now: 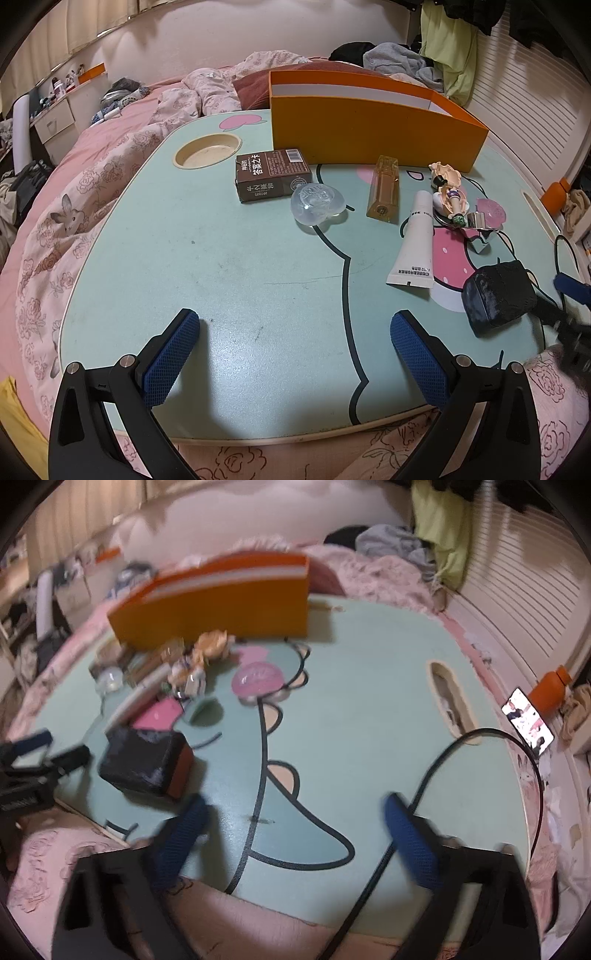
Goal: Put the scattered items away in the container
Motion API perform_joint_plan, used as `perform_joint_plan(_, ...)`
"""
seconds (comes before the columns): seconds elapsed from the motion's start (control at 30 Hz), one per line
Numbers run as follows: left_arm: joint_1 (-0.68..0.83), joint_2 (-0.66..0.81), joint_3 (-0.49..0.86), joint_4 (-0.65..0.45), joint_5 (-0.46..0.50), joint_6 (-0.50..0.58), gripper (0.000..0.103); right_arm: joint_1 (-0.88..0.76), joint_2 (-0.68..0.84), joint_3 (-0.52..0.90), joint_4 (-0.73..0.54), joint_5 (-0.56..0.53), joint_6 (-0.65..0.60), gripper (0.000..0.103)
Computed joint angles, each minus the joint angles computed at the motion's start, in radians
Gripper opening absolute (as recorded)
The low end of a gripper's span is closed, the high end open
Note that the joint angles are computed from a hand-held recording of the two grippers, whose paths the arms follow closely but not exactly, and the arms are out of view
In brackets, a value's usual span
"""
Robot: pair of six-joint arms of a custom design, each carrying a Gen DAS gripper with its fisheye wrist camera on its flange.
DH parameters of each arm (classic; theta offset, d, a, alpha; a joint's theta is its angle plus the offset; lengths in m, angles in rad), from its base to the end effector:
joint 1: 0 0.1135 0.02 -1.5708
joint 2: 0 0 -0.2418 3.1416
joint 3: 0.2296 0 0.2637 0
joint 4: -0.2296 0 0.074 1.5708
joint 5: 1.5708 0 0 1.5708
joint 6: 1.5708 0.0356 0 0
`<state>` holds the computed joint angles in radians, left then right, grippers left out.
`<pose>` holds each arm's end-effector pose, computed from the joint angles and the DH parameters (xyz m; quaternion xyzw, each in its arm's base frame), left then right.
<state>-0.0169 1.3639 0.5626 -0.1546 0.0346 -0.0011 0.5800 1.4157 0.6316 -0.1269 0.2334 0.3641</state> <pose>0.2553 -0.0055 0.1180 0.0128 0.9529 -0.0192 0.3024 0.2332 0.1430 0.1277 -0.0637 0.9382 0.0482 0.3366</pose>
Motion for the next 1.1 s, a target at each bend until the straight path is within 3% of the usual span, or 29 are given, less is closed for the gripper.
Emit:
perform_joint_plan(0.17,0.003,0.0,0.0,0.001,0.003,0.002,0.103,0.085,-0.125,-0.08,0.121,-0.034,-0.122,0.067)
perform_joint_plan(0.3,0.004,0.001,0.0,0.002,0.005,0.002,0.103,0.148,-0.039,-0.002,0.105,-0.041,-0.193,0.067)
perform_joint_plan(0.43,0.004,-0.001,0.0,0.001,0.005,0.001,0.103,0.093,0.029,0.064,0.076,-0.189,-0.184,0.067)
perform_joint_plan(0.6,0.007,-0.003,-0.003,0.002,0.007,0.003,0.103,0.062,0.131,0.156,0.03,-0.27,-0.155,0.067)
perform_joint_plan(0.73,0.008,-0.005,-0.004,0.003,0.008,0.003,0.103,0.079,0.234,0.247,-0.043,-0.269,-0.177,0.067)
perform_joint_plan(1.0,0.009,-0.009,-0.002,-0.003,0.008,0.0,0.103,0.069,0.142,0.124,0.094,-0.249,-0.153,0.063)
perform_joint_plan(1.1,0.031,-0.025,-0.004,-0.011,0.064,0.004,0.103,0.046,0.062,0.044,0.168,-0.256,-0.125,0.063)
